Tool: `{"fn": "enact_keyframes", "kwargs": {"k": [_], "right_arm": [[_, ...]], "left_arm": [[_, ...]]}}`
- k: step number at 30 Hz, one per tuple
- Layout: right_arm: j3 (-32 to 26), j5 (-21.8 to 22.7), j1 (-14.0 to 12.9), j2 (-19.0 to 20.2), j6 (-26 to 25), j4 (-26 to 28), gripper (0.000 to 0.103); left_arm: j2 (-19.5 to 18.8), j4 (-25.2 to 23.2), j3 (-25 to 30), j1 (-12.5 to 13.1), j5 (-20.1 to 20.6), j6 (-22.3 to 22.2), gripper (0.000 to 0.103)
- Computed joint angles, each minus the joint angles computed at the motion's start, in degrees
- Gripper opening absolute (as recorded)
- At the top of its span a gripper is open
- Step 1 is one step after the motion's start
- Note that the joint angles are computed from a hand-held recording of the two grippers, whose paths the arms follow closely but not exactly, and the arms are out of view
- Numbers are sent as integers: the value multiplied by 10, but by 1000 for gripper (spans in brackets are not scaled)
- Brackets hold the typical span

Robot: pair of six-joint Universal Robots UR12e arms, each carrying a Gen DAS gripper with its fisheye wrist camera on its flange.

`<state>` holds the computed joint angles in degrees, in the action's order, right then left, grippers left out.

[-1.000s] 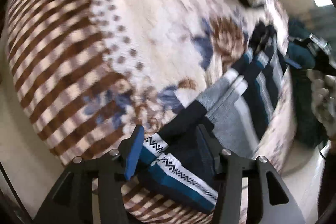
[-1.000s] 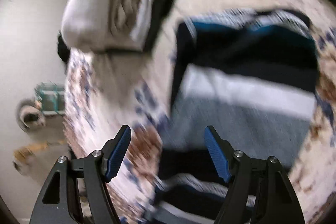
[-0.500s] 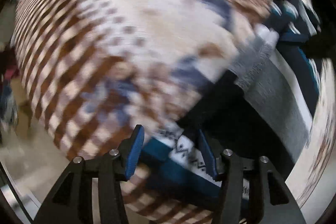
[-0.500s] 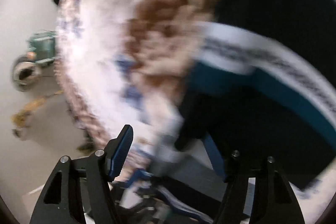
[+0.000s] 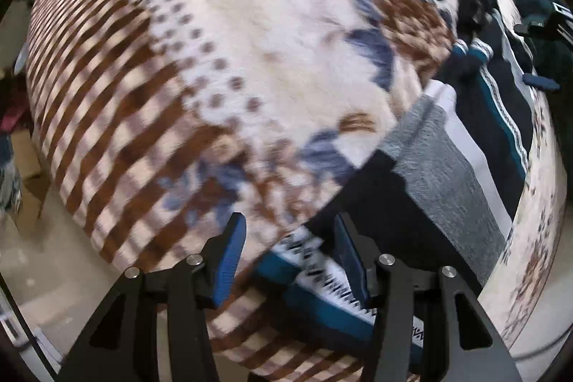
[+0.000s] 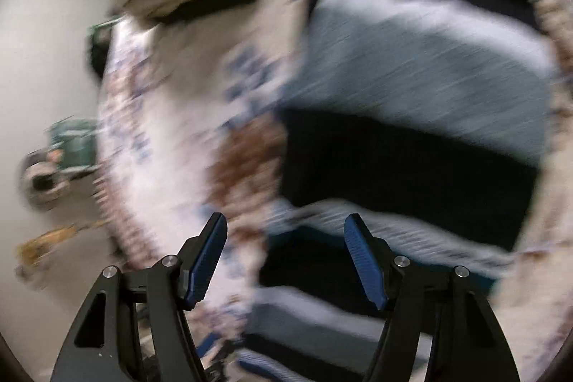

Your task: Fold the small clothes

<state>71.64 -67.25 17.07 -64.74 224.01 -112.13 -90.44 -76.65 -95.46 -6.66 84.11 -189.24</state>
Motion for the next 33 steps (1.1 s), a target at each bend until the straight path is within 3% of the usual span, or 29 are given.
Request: {"fn": "enact_keyframes", "kwargs": {"k": [5,9,12,14,18,20,21,23,28,32,33], "right_arm": [[-55,-76,-30,17,-17,65,70],[-144,-100,-51,74,-25,104,70],[-228,-86,-63,133,0,131,70],[-261,-115,-56,156,35,130,70],[-232,-205,-57,129,29,100,70],[-198,-221,-62,109,27,91,70],[-184,-220,-67,101,27,90,67],[-150,-211,-77,84,33,85,49],[-53,-207,-103,36,94,23,49],[22,-148,-127,8,128,-58,49],[43,-127,-133,2,133,-88,49]], "left_arm": [[-25,36,27,-30,18,36,49],[-56,48,54,-42,0,55,49],[-76,55,76,-49,-8,51,49],[-96,54,105,-51,-23,50,49],[-155,44,196,-55,-69,65,49],[-194,46,255,-61,-88,80,49],[-218,42,292,-65,-93,92,49],[-260,38,356,-75,-103,111,49],[-386,-6,542,-111,-64,176,49],[-496,-119,718,-131,-48,221,49],[-511,-134,741,-134,-46,227,49]]}}
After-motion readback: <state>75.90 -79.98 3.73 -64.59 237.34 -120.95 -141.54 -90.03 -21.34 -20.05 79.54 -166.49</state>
